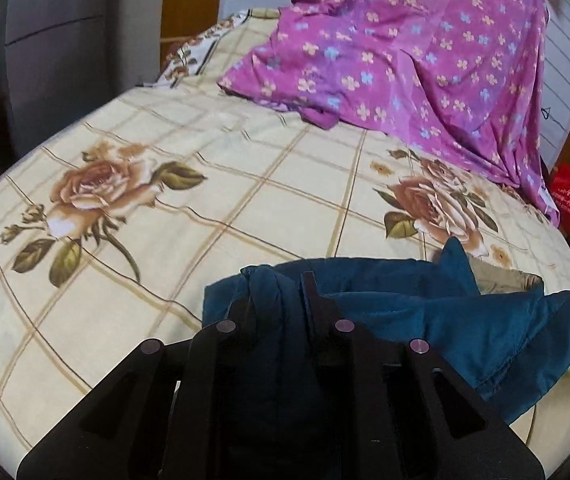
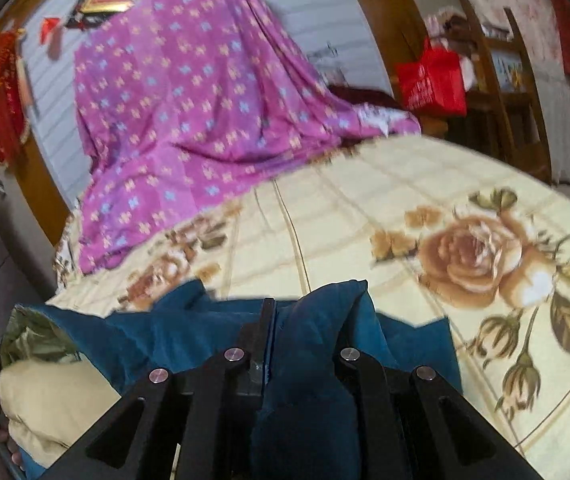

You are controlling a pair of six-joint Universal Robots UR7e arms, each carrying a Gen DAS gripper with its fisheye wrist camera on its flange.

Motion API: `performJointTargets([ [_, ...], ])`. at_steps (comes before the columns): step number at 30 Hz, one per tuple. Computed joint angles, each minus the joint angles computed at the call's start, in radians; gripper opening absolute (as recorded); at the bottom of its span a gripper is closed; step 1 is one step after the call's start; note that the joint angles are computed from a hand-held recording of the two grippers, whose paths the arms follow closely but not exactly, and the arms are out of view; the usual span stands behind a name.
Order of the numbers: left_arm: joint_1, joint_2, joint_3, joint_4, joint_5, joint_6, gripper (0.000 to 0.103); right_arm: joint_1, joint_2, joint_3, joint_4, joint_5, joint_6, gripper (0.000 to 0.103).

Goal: Fold large clothes
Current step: 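Lay the folded side flat and open both grippers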

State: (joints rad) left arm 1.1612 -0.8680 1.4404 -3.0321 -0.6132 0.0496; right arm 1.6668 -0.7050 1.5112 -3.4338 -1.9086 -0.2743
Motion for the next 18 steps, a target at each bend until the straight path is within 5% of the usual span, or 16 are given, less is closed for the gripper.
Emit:
performJointTargets([
  [4, 0.022, -0.038, -0.004, 0.136, -0.095, -0.102, 0.032, -0.014, -0.009, -0.001, 0.066, 0.017, 0.052, 0.023],
  [10, 0.036, -0.08, -0.004, 0.226, -0.187, -0.16, 0.04, -0.009, -0.024, 0.025, 0.052, 0.025, 0.065, 0.032],
  [12, 0.043, -0.101, 0.002, 0.228, -0.244, -0.183, 0.05, -0.008, -0.037, 0.049, 0.024, 0.038, 0.077, 0.034],
  [13, 0.047, -0.108, 0.006, 0.222, -0.266, -0.191, 0.068, -0.008, -0.044, 0.059, 0.012, 0.05, 0.083, 0.037],
  [14, 0.056, -0.124, 0.018, 0.196, -0.33, -0.201, 0.085, -0.01, -0.053, 0.074, -0.004, 0.069, 0.091, 0.045],
  [15, 0.062, -0.134, 0.028, 0.168, -0.376, -0.205, 0.089, -0.015, -0.066, 0.093, -0.02, 0.105, 0.108, 0.053],
  [16, 0.067, -0.145, 0.039, 0.139, -0.413, -0.215, 0.089, -0.018, -0.074, 0.105, -0.029, 0.126, 0.122, 0.075],
  [18, 0.074, -0.168, 0.057, 0.104, -0.47, -0.244, 0.089, -0.025, -0.087, 0.134, -0.083, 0.175, 0.148, 0.082],
])
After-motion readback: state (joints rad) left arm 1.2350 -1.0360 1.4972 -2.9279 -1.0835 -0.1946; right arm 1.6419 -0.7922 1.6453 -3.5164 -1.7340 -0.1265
